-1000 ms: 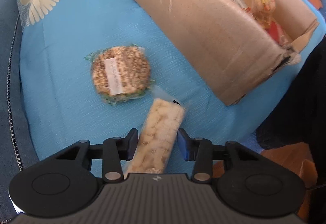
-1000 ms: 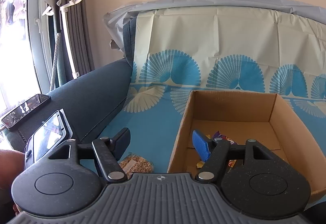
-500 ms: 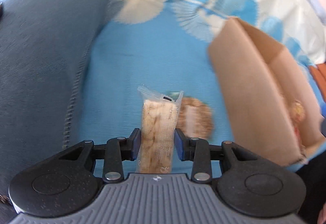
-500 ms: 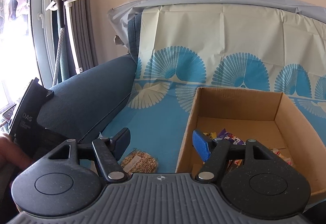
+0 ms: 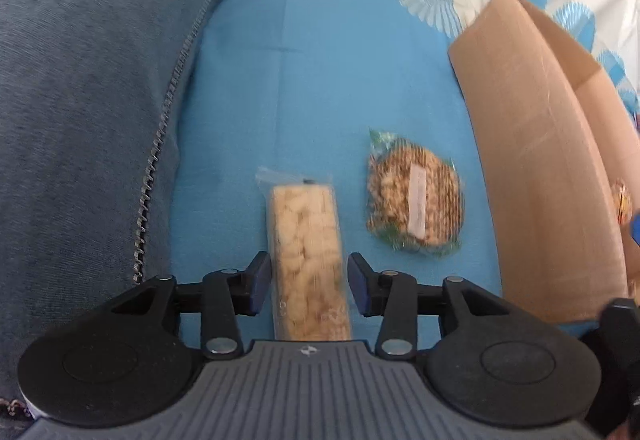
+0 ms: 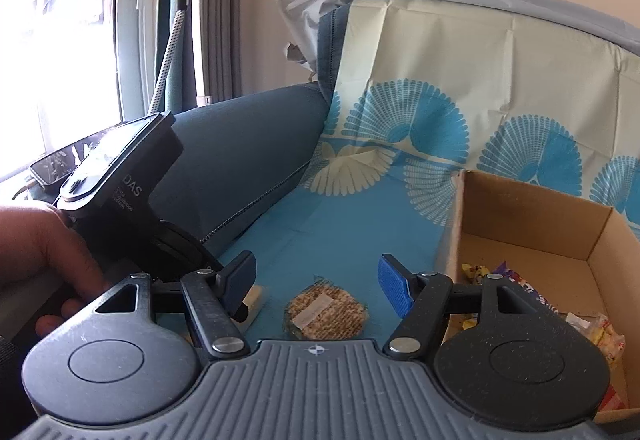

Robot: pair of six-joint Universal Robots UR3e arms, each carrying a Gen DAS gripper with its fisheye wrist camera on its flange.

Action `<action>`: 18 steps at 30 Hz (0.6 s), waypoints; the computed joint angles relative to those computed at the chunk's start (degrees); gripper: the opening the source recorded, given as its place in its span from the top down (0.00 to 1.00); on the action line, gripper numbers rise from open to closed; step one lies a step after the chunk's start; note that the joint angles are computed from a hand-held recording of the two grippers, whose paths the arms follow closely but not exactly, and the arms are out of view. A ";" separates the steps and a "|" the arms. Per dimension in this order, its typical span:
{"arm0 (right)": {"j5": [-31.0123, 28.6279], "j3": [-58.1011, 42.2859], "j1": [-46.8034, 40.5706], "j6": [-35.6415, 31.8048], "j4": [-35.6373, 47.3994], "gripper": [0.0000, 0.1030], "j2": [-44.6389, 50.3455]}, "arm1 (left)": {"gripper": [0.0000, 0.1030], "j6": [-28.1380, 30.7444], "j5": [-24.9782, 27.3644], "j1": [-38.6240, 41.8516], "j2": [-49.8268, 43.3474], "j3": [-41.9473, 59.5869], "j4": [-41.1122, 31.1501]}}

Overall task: Organize snacks
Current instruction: 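Grasp the wrapped rice-cake bar lengthwise with the left gripper, then grasp the round nut cake with the right gripper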

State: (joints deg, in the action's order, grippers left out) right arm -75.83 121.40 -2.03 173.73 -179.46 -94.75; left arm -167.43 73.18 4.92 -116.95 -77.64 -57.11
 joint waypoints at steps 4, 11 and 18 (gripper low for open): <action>-3.06 -3.49 3.34 0.09 0.89 0.32 4.18 | 0.61 -0.51 0.16 0.27 -1.36 2.48 -3.08; -9.87 -9.74 7.68 1.93 1.27 0.28 12.78 | 0.61 -5.13 4.68 -0.15 3.53 -5.00 5.40; -13.88 -15.89 10.12 2.05 0.12 0.23 22.13 | 0.61 -6.49 4.26 0.57 2.16 -3.13 3.39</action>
State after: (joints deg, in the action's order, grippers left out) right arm -89.71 105.51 8.08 175.78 -179.34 -72.62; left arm -173.91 77.44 5.49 -114.79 -80.77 -53.71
